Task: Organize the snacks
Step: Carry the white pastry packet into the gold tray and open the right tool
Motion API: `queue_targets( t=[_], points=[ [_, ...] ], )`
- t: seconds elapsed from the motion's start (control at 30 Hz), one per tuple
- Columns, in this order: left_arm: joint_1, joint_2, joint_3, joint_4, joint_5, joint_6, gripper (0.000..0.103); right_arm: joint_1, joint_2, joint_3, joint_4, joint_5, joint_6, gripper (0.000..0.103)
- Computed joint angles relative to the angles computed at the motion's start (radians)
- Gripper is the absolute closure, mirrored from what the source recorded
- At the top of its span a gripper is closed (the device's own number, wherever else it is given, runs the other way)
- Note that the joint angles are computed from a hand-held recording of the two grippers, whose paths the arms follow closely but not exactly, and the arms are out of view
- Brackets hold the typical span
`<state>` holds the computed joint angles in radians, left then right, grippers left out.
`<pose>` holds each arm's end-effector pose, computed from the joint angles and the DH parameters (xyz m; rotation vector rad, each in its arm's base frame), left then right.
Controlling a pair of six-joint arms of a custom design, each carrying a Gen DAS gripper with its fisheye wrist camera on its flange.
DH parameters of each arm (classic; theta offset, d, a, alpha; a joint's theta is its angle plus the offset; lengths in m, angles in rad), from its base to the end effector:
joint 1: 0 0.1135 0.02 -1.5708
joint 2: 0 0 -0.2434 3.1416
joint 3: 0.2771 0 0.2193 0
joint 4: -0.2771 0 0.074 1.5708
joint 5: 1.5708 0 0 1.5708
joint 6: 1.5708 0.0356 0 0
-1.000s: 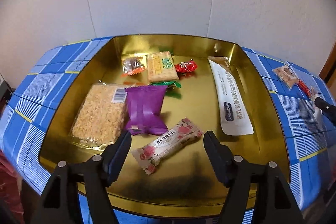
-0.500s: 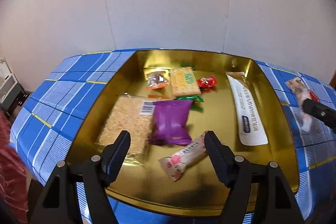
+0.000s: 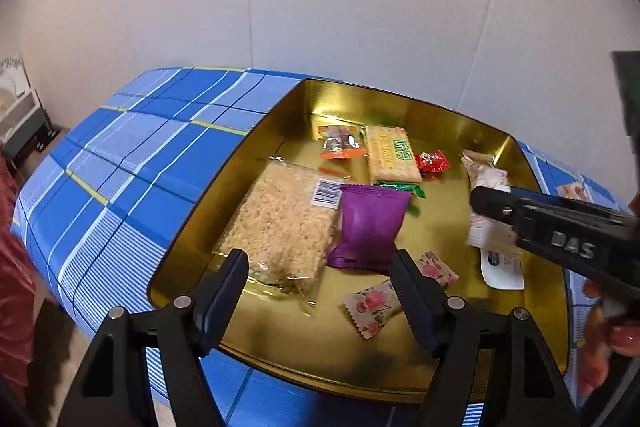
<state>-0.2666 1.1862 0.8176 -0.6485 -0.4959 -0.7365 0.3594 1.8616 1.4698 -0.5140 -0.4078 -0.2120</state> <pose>0.1998 -0.0370 0.2295 -0.7327 2.3133 0.2066 0.3446 0.1446 0.2376 -0.8588 2.3027 0.5678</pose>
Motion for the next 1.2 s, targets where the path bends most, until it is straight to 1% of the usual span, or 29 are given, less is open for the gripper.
queue_targets(
  t=[0.17, 0.27, 0.33, 0.47, 0.53, 0.87, 1.07, 1.2],
  points=[
    [0.031, -0.017, -0.009, -0.001, 0.036, -0.013, 0.029, 0.053, 0.072, 0.101, -0.042, 0.079, 0.004, 0.058],
    [0.035, -0.017, -0.009, -0.003, 0.044, -0.015, 0.029, 0.075, 0.117, 0.157, -0.075, 0.101, 0.005, 0.058],
    [0.036, -0.017, -0.007, -0.005, 0.045, -0.014, 0.029, 0.091, 0.138, 0.172, -0.077, 0.133, 0.012, 0.058],
    [0.044, -0.021, -0.008, -0.001, 0.058, -0.017, 0.029, 0.120, 0.188, 0.224, -0.120, 0.204, 0.018, 0.057],
    [0.053, -0.023, -0.010, 0.004, 0.070, -0.019, 0.029, 0.125, 0.197, 0.233, -0.127, 0.215, 0.025, 0.057],
    [0.081, -0.043, -0.022, 0.010, 0.110, -0.041, 0.028, 0.156, 0.141, 0.157, -0.063, 0.301, 0.011, 0.057],
    [0.083, -0.036, -0.018, 0.009, 0.122, -0.052, 0.027, 0.143, 0.118, 0.148, -0.075, 0.280, 0.015, 0.057],
    [0.076, -0.038, -0.017, 0.002, 0.105, -0.067, 0.023, 0.148, 0.095, 0.115, -0.064, 0.297, -0.001, 0.057]
  ],
)
